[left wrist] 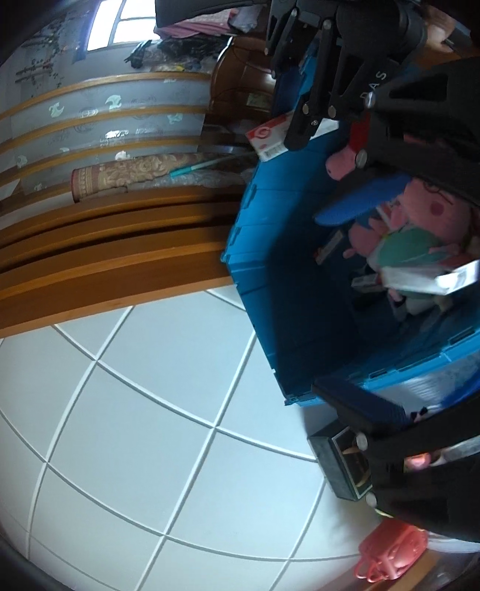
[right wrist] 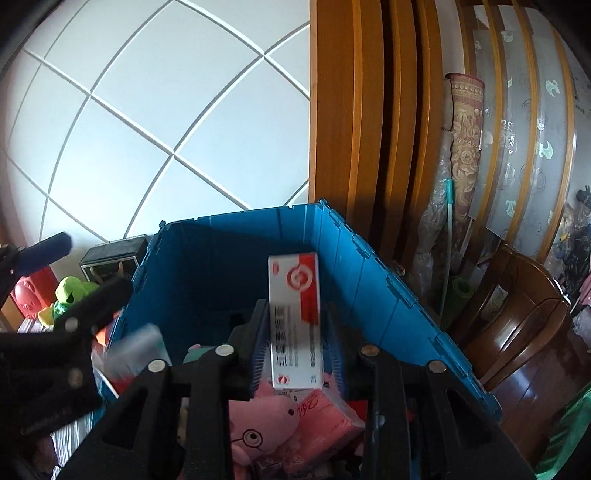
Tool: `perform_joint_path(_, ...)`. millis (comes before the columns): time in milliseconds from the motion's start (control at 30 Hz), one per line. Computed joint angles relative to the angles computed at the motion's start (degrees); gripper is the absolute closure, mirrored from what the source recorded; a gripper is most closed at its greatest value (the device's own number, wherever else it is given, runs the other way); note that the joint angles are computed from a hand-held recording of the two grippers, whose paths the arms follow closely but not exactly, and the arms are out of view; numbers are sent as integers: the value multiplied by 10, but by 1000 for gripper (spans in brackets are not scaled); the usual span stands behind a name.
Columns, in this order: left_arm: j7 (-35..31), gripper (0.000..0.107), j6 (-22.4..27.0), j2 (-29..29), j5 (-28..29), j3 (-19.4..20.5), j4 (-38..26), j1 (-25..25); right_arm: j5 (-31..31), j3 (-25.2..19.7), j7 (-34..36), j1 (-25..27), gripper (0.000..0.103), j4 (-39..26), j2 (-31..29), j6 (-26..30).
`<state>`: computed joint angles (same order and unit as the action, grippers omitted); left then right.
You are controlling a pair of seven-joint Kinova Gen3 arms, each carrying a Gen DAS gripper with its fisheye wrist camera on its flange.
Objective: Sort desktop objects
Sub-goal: 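Open both tools to drop the two boxes into the crate, then move both tools back over the table toward the brown teddy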
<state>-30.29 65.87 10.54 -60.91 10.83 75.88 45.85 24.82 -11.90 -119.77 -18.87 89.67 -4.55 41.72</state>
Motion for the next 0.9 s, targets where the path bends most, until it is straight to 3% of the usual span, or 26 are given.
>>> perform_joint_path(67,2,19,6,5,-2,-3,-9,-1,18,-1,-21,3,43,-7,5,-6)
perform_joint_path(100,3,19,6,6,-2,-5,-10,-2,23,0,-28,4,40,-6,4,-14)
perform_joint_path(300,19,19,1,-14,-6,-4,18,-9,15,-10,-32,9,39,24,-28,-49)
perform_joint_path(467,58,19,-2,-53,-15,17,72,-21,29,-50,-76,27,39,74,-71,-78)
perform_joint_path(900,163,19,9,-187,-17,118,250,-83,62,-228,-205,124,39,145,-170,-78)
